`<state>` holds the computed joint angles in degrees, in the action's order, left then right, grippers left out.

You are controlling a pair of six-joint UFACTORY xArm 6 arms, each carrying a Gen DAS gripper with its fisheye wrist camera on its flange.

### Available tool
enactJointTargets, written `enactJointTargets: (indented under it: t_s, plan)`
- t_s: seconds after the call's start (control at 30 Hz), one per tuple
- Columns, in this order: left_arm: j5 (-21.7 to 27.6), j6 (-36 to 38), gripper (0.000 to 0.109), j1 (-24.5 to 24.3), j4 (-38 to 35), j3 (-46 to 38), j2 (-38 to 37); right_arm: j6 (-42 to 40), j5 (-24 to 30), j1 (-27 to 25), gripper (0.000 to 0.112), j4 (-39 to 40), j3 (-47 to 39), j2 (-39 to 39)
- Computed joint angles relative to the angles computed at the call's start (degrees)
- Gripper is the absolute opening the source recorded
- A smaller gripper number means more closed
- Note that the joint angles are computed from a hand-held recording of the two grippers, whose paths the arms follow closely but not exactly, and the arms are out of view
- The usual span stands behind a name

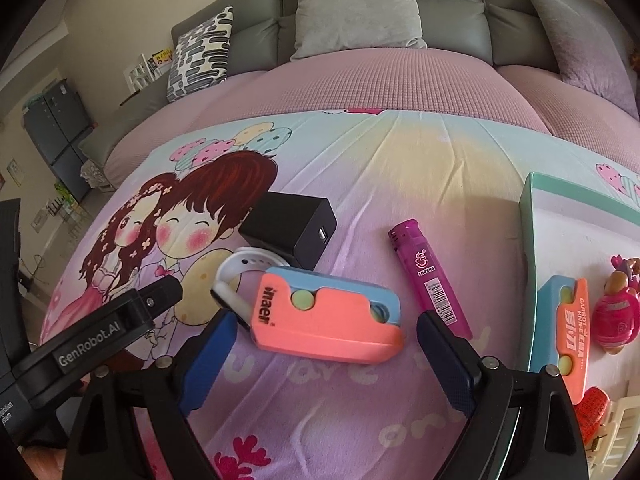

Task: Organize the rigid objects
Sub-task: 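Move right tool around the pink-blue stapler while left tool approaches the white watch band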

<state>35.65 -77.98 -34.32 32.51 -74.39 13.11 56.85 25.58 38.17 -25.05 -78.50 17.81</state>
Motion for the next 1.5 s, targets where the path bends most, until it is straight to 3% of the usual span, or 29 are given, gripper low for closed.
enactJointTargets:
  t_s: [0.17,0.5,0.63,0.93,1.07,1.5]
  plan:
    - [-0.4,-0.1,0.099,0.1,0.0,0.2,0.0,-0.9,-1.8,-0.3,0.091,1.9,1.6,-1.1]
    - [0.3,0.0,0.099,-0.1,0.0,0.0,-0.2,1.5,-1.6,-0.9,0.073,0.6,2.6,-2.1]
    - [-0.6,0.6,0.099,-0.2,-0.4,-0.3,0.0,1.4,0.3,-0.8,0.073,-0.2,2.3,-2.2]
    - [-7.8,3.8,0.099,-0.5,-2.1,-1.5,1.8,2.4,3.8,-0.6,0.073,-1.4,2.8,-3.5]
    - [-3.9,5.0,0.099,-1.6,-3.2,-5.5,4.7,2.6,3.7,-0.9,0.073,-1.2,3.8,-4.5]
    - [-4.7,10.5,0.099,-2.6,-6.6,-8.0,6.7,1.9,3.3,-1.3,0.073,0.2,5.6,-6.5]
